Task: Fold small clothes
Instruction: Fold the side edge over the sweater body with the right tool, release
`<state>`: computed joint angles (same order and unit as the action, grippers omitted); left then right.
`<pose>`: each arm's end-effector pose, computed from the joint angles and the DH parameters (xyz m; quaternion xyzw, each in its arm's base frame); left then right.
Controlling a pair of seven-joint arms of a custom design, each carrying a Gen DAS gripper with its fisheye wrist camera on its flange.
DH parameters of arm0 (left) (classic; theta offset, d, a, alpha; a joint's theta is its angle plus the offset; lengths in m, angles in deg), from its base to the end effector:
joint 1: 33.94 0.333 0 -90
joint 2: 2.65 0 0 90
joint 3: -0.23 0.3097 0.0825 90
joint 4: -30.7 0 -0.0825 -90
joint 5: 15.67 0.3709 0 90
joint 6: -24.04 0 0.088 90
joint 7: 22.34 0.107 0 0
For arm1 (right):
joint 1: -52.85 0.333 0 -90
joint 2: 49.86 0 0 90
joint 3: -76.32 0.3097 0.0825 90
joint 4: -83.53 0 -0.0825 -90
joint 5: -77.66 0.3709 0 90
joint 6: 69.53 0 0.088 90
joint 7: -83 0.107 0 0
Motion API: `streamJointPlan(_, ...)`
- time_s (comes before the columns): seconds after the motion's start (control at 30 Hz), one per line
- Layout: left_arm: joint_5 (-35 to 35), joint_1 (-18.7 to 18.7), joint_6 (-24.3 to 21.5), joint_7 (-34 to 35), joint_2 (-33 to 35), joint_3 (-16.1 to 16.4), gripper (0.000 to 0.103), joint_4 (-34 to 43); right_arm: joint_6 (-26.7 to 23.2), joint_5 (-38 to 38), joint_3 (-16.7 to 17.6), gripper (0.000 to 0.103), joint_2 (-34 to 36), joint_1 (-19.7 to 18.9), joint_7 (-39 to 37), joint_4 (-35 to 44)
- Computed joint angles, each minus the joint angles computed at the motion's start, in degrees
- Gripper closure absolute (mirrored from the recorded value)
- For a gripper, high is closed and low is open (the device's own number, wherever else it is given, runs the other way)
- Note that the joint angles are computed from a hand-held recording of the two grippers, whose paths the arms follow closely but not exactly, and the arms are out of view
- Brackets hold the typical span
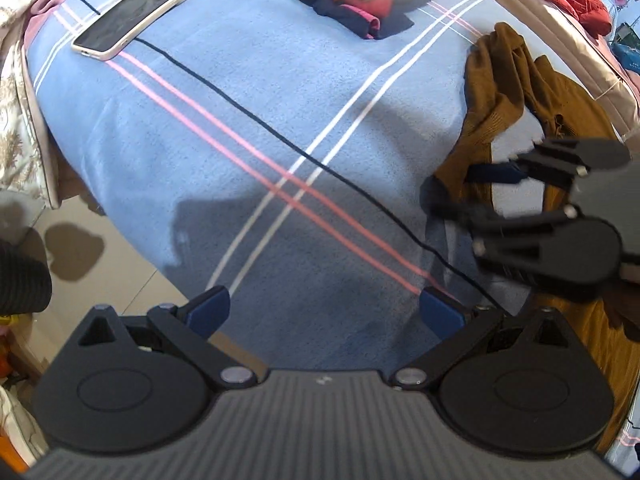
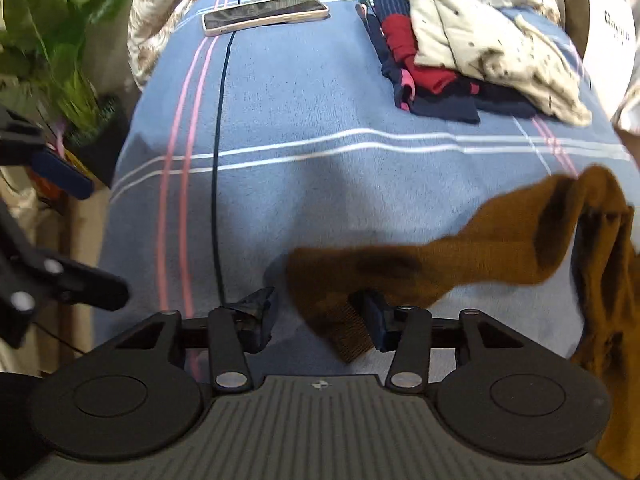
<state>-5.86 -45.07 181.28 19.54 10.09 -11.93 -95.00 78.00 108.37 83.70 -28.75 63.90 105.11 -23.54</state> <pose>0.5255 -0.2309 0.3239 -0.7932 0.5852 -0.1607 0.0499 0.6195 0.1904 0.3555 -0.9381 0.2341 -0.0808 0.2422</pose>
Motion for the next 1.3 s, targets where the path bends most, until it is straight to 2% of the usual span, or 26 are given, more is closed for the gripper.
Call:
streamJointPlan(0.03,-0.48,0.21,0.15,0.46,-0.12,-0.20,0.000,-0.20,1.75,-0.36,-0.09,0.063,0.16,0.59,0.49,-0.03)
streamJointPlan(0.07,-0.73,0.25,0.16,0.70,0.03,-0.29,0.000,0.02,1.50,-0.53,-0.42,0.097,0.38,0.68,2.08,0.91)
streamJointPlan(0.13,-1.45,0.45,0.65,1.54,0.43,-0.58,0.000,0.51,-4.90,3.97,-0.12,0.097,1.76,-2.38,5.83,5.97)
streamJointPlan(0.23,-2.77,0.64,0.50,3.59,2.14,-1.30,0.000,2.76,-14.04,17.94,1.15,0.097,3.54,-8.44,13.07,14.44)
streamJointPlan(0.33,-3.87,0.84,0.35,7.17,4.51,-2.27,0.000,6.33,-18.16,30.30,0.50,0.097,3.98,-14.13,21.13,20.00)
streamJointPlan(0.47,-5.14,0.87,-0.21,12.85,8.37,-3.82,0.000,12.66,-15.33,34.36,-4.30,0.097,2.75,-19.85,31.82,21.20)
streamJointPlan(0.6,-7.17,0.79,-1.89,18.99,13.02,-5.82,0.000,20.17,-11.75,29.82,-10.23,0.097,-0.17,-25.38,39.56,15.59)
streamJointPlan(0.67,-7.51,0.20,-3.00,21.46,15.24,-6.32,0.000,23.80,-8.21,26.89,-12.24,0.097,-2.45,-26.80,41.79,10.60)
streamJointPlan(0.7,-7.65,-0.24,-3.94,22.44,16.43,-6.49,0.000,25.79,-8.54,25.55,-13.11,0.097,-2.56,-27.96,43.01,9.78)
streamJointPlan(0.87,-7.63,-2.89,-8.35,27.02,22.69,-6.70,0.000,36.69,-3.29,28.40,-13.50,0.097,-6.07,-29.98,45.16,0.69)
streamJointPlan(0.93,-7.36,-4.08,-9.91,28.12,24.81,-6.32,0.000,40.87,-3.34,29.31,-13.05,0.097,-7.42,-29.96,42.08,-1.17)
streamJointPlan(1.03,-7.24,-5.71,-12.73,29.91,28.93,-5.96,0.000,48.41,-3.63,26.20,-13.09,0.096,-9.94,-28.40,38.27,-3.39)
streamJointPlan(1.13,-6.86,-7.79,-15.93,32.17,33.84,-5.57,0.000,57.04,-5.20,25.09,-13.73,0.096,-9.12,-28.20,35.18,-2.04)
streamJointPlan(1.2,-6.48,-9.60,-18.41,34.03,37.55,-5.27,0.000,63.76,-5.94,20.71,-14.50,0.088,-7.29,-27.98,34.64,0.39)
streamJointPlan(1.23,-6.46,-10.58,-19.73,34.84,39.51,-5.14,0.000,67.36,-5.76,13.97,-15.46,0.068,-5.49,-26.89,37.31,2.39)
streamJointPlan(1.27,-6.59,-11.31,-20.59,35.37,40.59,-4.98,0.000,69.48,-5.00,6.41,-16.75,0.044,-4.70,-25.41,40.80,2.93)
streamJointPlan(1.3,-6.73,-12.16,-21.91,35.94,42.17,-4.84,0.000,72.48,-3.61,1.05,-17.64,0.033,-4.75,-24.56,42.63,2.32)
